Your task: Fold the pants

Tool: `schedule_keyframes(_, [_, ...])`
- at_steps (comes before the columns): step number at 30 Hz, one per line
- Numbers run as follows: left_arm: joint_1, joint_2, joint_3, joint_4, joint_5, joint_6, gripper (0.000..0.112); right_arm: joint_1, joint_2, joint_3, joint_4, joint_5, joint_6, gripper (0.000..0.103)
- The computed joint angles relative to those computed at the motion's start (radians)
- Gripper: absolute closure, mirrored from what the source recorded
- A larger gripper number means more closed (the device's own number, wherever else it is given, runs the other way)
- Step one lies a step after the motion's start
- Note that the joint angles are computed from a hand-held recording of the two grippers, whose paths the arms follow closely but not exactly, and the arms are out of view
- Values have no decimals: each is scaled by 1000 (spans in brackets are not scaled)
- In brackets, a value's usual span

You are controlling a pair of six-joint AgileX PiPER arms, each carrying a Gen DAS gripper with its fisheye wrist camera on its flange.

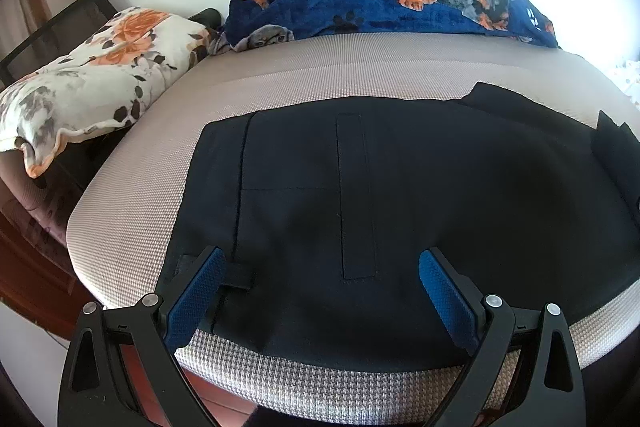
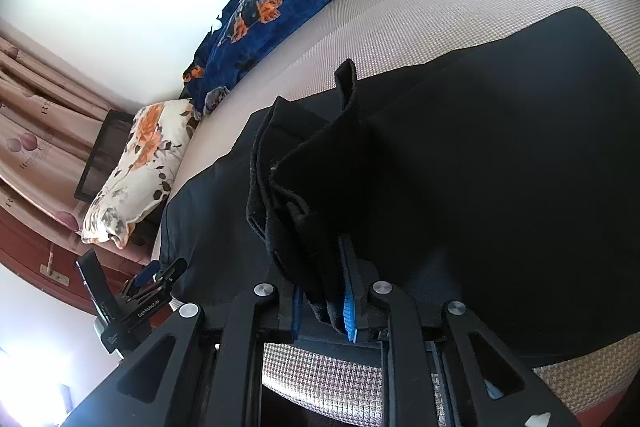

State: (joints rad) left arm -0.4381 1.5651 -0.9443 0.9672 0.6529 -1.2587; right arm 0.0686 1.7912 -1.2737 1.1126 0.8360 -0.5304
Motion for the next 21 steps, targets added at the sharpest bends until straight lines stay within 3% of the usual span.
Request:
schedule_keyframes(10, [3, -3, 1, -4, -2, 8, 15, 5, 2, 6, 23, 11, -11, 77])
schedule_keyframes(21, [14, -1, -3, -8, -10, 20, 15, -5, -3, 33, 132, 68, -92, 52])
